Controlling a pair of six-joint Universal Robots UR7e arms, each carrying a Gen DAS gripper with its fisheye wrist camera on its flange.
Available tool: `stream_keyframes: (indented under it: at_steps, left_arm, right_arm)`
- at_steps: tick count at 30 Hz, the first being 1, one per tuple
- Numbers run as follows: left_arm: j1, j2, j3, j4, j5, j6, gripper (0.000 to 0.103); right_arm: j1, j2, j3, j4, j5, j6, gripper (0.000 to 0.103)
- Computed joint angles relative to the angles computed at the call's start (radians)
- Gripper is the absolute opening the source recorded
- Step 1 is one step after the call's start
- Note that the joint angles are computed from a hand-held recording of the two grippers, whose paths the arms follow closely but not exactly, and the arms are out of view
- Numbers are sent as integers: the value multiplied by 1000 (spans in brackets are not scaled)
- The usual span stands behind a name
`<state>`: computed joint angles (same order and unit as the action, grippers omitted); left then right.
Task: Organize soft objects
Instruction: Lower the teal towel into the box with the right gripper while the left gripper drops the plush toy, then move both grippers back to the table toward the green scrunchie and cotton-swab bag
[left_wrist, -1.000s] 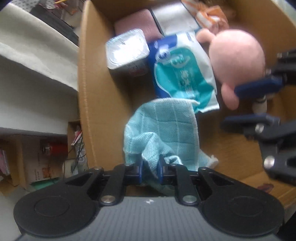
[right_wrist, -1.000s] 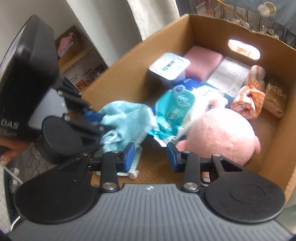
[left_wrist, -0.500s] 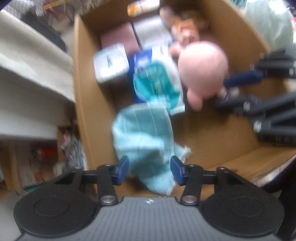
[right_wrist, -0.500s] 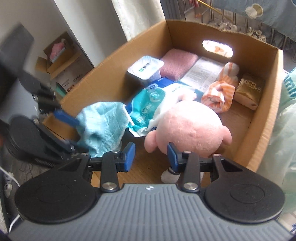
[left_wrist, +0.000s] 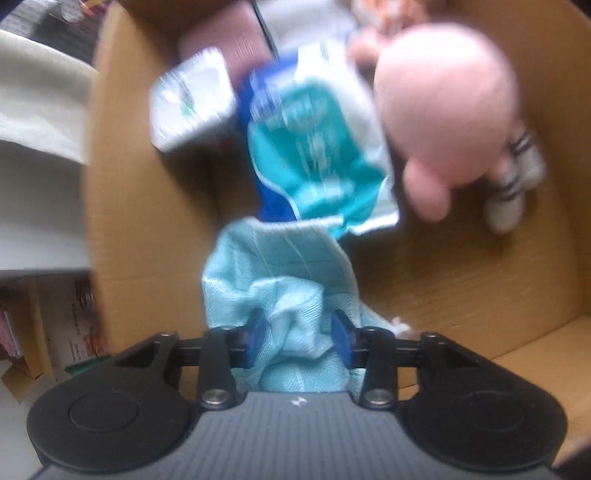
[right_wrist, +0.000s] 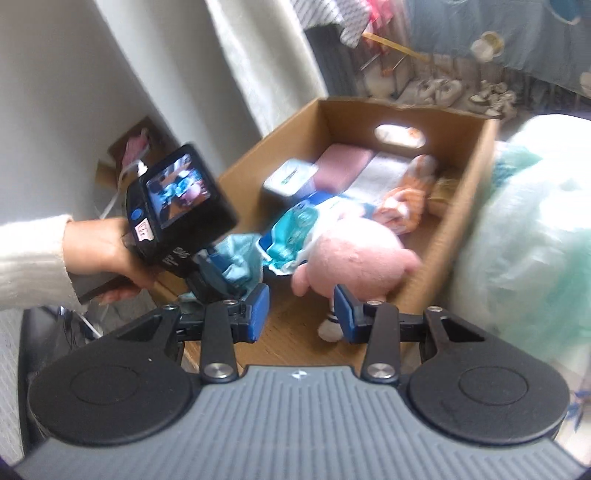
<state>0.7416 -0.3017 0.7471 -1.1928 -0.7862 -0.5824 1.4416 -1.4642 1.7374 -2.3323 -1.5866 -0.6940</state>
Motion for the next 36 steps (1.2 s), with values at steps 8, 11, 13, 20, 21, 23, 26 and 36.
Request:
stream_keyframes:
  at_steps: [8,11,13,20,21,23,26,36]
  left_arm:
    - [-182,-250,454,-642,139,171,75]
    - [-225,-242,521,-913,82,318,75]
    - [-241,-201,507,-1033,28,417,77]
    - [-248,140,100,-1014,-196,655,79]
    - [-248,175,50,-1001,-215,666,80]
    - [-257,207,14,-1001,-255,671,80]
    - [-264,215,23,-1024,-268,660,80]
    - [-259,208,48,-1015,-251,622,81]
  right_arm:
    - [-211,-256,147,-131,141,-88,41]
    - [-332,-336,177,-155,182,-108,41]
    - [-407,-369,184,-178,206,-142,43]
    - [-599,-379,230,-386,311,-368,52]
    - [-601,-369,238,-431,302,-386,54]
    - [-599,-330,240,-512,285,-434,57]
    - [-572,-234,205,-636,232,-412,57]
    - [-578,-71,77,-636,142,-163,4]
